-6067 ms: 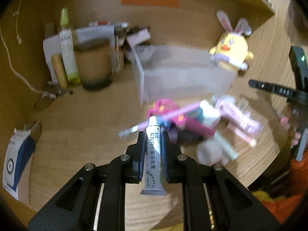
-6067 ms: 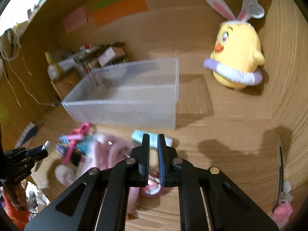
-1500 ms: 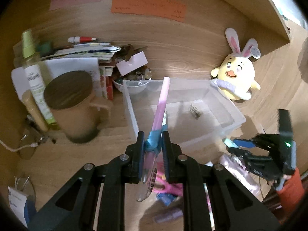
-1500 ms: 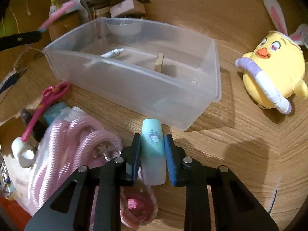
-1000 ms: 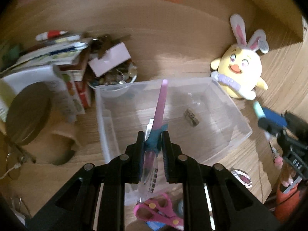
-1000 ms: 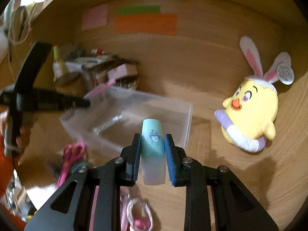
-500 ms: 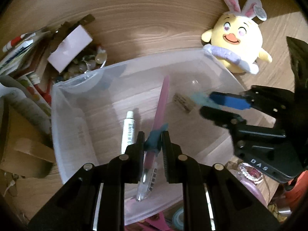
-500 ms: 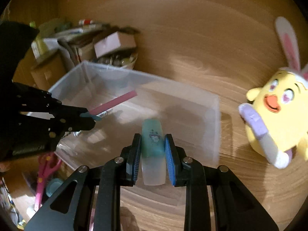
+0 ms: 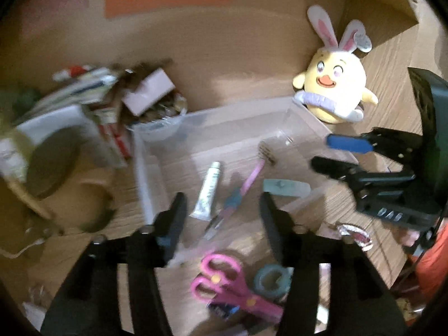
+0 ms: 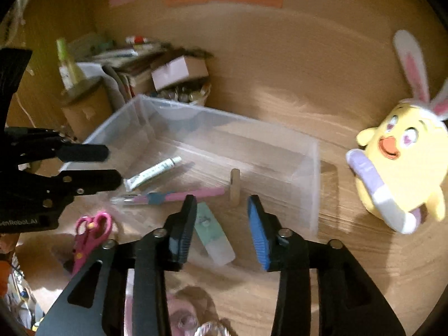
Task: Organize objects
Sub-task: 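Lower the pen and mint-green tube into the clear box and open both tools, then grasp the white tape roll with the left tool while the right tool grasps the braided bracelet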
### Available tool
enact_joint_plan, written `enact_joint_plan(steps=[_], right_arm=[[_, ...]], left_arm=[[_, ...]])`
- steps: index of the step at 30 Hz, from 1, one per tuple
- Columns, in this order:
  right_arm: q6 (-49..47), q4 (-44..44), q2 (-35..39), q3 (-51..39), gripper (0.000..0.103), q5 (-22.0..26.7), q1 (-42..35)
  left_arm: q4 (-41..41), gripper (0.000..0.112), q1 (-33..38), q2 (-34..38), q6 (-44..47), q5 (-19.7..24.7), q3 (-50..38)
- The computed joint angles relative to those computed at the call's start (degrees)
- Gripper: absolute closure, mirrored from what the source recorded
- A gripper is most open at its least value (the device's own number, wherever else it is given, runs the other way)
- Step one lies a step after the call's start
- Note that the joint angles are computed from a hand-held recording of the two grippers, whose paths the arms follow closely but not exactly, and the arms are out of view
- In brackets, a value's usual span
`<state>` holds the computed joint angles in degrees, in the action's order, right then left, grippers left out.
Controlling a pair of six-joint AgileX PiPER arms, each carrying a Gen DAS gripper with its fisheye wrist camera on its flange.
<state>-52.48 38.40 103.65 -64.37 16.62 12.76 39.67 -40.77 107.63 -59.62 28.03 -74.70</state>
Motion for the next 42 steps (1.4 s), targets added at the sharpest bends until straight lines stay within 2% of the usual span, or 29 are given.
enact_joint_plan(steps=[3, 5, 7, 10, 15, 20, 24, 29, 31, 35, 38, 40, 42], right_arm=[[-9.8, 9.2, -5.2, 6.0, 0.058, -2.1, -1.1], [-15.3, 14.2, -8.4, 9.8, 0.057, -2.9, -2.1], [-18.9, 17.5, -10.5, 12.9, 0.056, -3.4, -3.0], [-27.3, 25.1, -12.5, 17.0, 0.045, -2.4, -5.8], [-37.2, 33.9, -13.1, 23.1, 0.044, -2.2, -9.0], [-44.3, 39.3, -12.5, 27.1, 0.044, 0.5, -12.3], [-49.0, 43.5, -11.3, 28.8, 0.045, 2.4, -14.6], [-48.4, 43.4, -9.5, 28.6, 0.046, 6.1, -17.3], [-47.6, 42.5, -8.7, 28.0, 0.050, 7.3, -17.9], [-44.8, 39.0, -7.4, 26.7, 0.072, 8.8, -18.5], [-46.8, 40.8, -7.6, 27.2, 0.082, 7.9, -18.4], [-49.2, 43.2, -8.1, 27.8, 0.085, 7.7, -18.4], [-51.1, 45.1, -8.7, 28.2, 0.087, 7.8, -18.5]], left_arm=[[11.4, 0.041, -3.6, -4.4, -13.2, 2.0, 6.6], [14.7, 0.037, -5.3, -6.6, -18.4, 2.4, 10.2], [16.5, 0.034, -6.6, -7.9, -22.6, 2.6, 12.7], [20.1, 0.031, -9.1, -9.7, -30.4, 3.3, 17.1], [23.0, 0.031, -13.9, -10.2, -40.3, 4.1, 21.8], [24.2, 0.031, -18.5, -8.1, -45.8, 3.3, 23.0], [21.8, 0.031, -20.1, -5.8, -43.9, 2.3, 22.1], [22.1, 0.032, -21.3, -3.2, -44.9, 2.3, 20.7], [23.0, 0.036, -21.7, -2.5, -46.4, 2.5, 20.4], [22.2, 0.051, -21.4, -1.1, -45.9, 2.0, 19.4], [24.0, 0.061, -20.9, -1.0, -48.7, 0.6, 20.0], [25.0, 0.071, -20.6, -1.3, -50.3, -0.4, 20.6], [25.8, 0.087, -20.6, -1.6, -51.7, -1.2, 21.3]])
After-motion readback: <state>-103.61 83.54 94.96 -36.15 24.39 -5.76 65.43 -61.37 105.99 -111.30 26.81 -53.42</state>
